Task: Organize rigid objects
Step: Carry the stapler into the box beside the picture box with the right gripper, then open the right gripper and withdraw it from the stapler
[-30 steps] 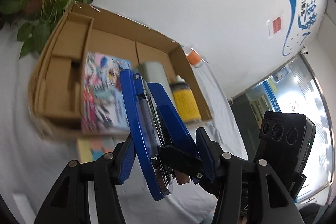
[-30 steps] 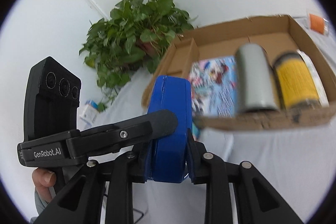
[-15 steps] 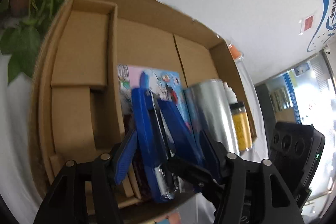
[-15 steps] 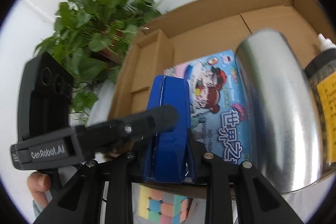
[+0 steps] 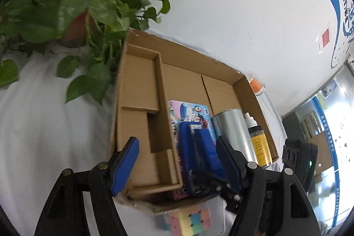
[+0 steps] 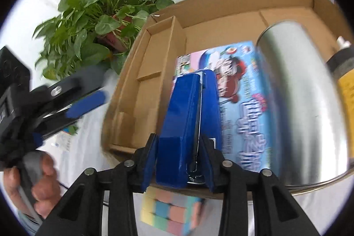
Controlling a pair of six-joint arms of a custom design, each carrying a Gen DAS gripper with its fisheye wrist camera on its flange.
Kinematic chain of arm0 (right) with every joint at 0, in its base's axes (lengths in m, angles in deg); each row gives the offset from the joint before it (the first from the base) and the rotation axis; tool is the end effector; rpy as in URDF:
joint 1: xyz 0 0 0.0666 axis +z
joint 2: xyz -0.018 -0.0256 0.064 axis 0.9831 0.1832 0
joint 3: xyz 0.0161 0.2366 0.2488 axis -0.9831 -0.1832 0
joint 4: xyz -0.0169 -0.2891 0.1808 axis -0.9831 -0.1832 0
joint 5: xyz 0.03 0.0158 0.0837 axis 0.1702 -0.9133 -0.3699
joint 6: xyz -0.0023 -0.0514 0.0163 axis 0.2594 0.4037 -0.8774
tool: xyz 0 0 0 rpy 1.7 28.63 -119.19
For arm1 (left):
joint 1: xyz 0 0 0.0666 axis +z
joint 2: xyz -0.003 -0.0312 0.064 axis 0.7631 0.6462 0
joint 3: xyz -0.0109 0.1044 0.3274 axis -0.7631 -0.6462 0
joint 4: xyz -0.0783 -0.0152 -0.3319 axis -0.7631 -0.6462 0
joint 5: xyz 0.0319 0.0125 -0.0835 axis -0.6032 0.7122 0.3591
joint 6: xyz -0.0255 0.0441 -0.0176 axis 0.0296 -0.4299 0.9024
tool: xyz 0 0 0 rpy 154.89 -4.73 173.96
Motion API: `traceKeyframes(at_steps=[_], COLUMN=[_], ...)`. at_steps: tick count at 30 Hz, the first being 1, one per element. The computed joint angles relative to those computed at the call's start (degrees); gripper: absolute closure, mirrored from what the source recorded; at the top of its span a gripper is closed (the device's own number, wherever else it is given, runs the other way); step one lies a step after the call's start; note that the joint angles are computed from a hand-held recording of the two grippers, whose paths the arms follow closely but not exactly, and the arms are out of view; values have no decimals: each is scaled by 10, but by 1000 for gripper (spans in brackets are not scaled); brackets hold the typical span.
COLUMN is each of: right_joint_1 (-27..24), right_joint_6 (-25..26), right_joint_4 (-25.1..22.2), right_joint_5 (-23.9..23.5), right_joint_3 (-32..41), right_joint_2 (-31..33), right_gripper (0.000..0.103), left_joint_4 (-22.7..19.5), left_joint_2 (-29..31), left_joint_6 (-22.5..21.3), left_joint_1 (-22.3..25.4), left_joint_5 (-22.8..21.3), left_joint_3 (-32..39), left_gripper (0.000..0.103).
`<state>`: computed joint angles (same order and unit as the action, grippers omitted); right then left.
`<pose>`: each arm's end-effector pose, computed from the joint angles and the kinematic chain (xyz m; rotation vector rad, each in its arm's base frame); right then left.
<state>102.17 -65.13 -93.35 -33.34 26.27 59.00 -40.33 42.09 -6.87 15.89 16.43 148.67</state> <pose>0.4661 0.2043 0.3637 0.0430 2.6712 0.6324 0.4840 -0.3265 0.4117 -0.0855 2.4460 -0.6301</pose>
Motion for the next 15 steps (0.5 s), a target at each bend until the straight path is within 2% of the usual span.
traceKeyframes(at_steps=[1, 4, 7, 9, 12, 13, 15], right_joint_1=[0, 3, 7, 4, -1, 2, 19], right_joint_6=[9, 40, 60, 57, 94, 110, 144], right_joint_4=[-3, -6, -7, -5, -35, -34, -76], right_joint_5=[8, 17, 2, -20, -32, -10, 77], right_joint_3=[-1, 9, 25, 30, 48, 49, 74], right_joint_2=[-2, 8, 22, 27, 33, 32, 46], right_gripper=[56, 45, 32, 29, 30, 30, 26], left_joint_4=[15, 38, 47, 52, 50, 49, 51], left_joint_2=[-22, -61, -84, -88, -94, -94, -92], left_joint_6=[6, 13, 16, 19, 14, 16, 19], left_joint_1=[-2, -10, -18, -23, -30, -32, -31], left_joint_5=[-5, -17, -27, -33, -49, -50, -49], left_joint_3=[-31, -84, -108, -116, -120, -120, -121], left_gripper=[33, 33, 33, 33, 33, 33, 33])
